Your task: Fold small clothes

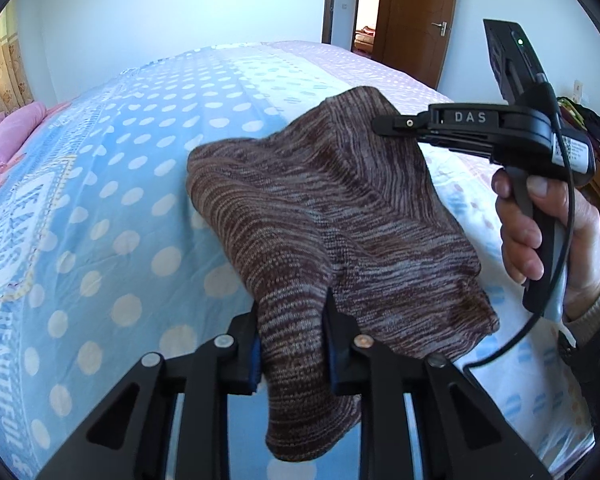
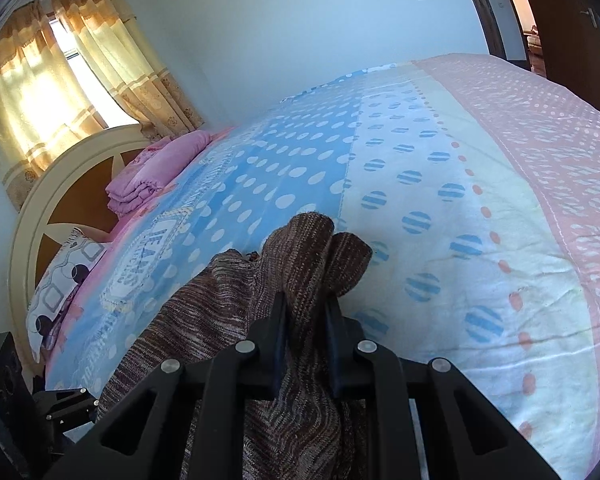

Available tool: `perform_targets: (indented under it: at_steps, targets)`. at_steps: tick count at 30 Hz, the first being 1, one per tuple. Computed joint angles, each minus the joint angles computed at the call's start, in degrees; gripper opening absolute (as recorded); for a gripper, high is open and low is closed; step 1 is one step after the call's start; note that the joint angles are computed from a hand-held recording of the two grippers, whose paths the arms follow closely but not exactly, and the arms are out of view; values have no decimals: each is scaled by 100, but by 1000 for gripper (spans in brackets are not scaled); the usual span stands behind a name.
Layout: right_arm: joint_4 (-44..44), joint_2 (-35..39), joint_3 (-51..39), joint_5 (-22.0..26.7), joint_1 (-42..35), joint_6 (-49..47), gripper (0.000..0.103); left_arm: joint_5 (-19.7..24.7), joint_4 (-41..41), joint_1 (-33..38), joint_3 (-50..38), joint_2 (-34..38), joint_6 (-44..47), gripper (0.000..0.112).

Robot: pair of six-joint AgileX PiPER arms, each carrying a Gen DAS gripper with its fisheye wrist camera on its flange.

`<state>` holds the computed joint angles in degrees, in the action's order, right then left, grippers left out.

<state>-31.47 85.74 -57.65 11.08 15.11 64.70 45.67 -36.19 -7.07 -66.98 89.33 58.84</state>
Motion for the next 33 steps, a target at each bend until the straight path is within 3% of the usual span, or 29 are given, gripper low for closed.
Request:
perform_targets:
  at_steps: [4,11,24,33]
  targets:
    - [-1123,-98,187,13,350,1388,17,150,-134,263,155,-189,250,25]
    - [-2270,-189,89,405,1076,2756,17,438,-401,840,432,-557,696,24]
    - [-2715,373,-740,934,2070,3377,16,1014,-871,2149,713,-993,1592,24]
    - [-2317,1044,-1572,911,2351,2917,10,1243,-971,2916,555,-804,1961,24]
